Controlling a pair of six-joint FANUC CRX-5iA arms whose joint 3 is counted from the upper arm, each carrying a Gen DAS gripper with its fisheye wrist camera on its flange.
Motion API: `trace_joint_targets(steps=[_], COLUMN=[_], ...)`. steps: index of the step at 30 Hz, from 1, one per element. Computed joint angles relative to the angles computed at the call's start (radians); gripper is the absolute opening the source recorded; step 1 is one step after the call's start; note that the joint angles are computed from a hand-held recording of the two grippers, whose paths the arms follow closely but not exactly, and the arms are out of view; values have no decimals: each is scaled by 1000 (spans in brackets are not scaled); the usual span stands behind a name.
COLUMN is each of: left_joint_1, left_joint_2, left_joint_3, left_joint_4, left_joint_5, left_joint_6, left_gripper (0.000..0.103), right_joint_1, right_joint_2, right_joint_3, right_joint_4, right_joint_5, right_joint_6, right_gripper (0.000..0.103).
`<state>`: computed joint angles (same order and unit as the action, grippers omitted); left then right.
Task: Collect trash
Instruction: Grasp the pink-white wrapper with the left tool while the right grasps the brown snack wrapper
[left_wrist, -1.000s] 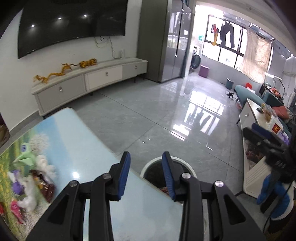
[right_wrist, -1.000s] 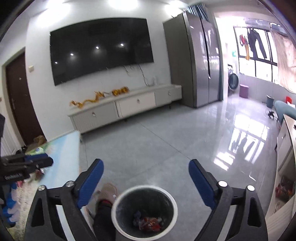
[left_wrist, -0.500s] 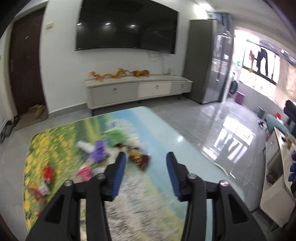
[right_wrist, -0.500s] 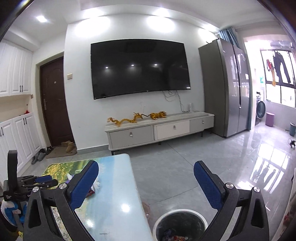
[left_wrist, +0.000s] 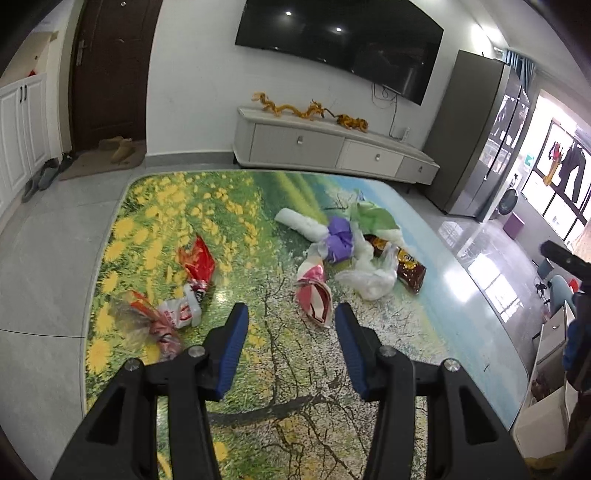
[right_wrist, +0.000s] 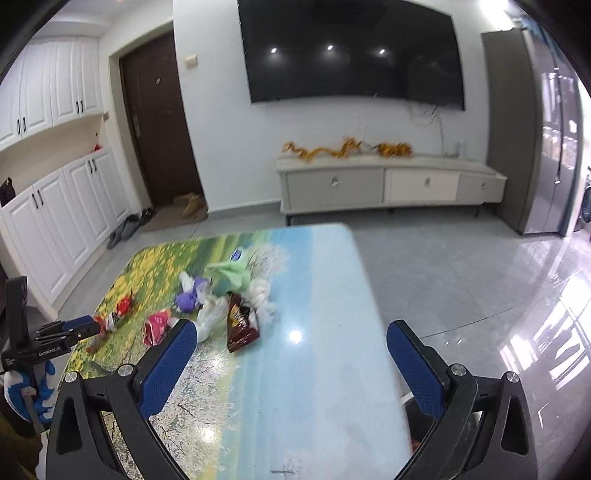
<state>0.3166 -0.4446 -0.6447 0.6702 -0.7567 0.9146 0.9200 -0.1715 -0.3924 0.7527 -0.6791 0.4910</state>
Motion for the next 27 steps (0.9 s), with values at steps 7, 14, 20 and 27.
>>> trace_joint_targets(steps=[7, 14, 20, 27], left_joint_1=[-99, -141, -156, -148], left_joint_2=[153, 281, 303, 262], left_joint_3=[77, 160, 169, 126], left_joint_4=[-21, -90, -118, -117], left_joint_5=[35, 47, 58, 80], left_joint_6=[19, 100, 135, 163], left_gripper=[47, 46, 36, 29], right_joint_1=[-39, -58, -82, -81], right_joint_2=[189, 345, 424, 403], right_joint_3=[193, 354, 431, 395], right_joint_4=[-333, -500, -567, -594], right_joint_5=[11, -39, -86, -62], right_joint_6=[345, 607, 689, 708], right_gripper=[55, 41, 37, 18])
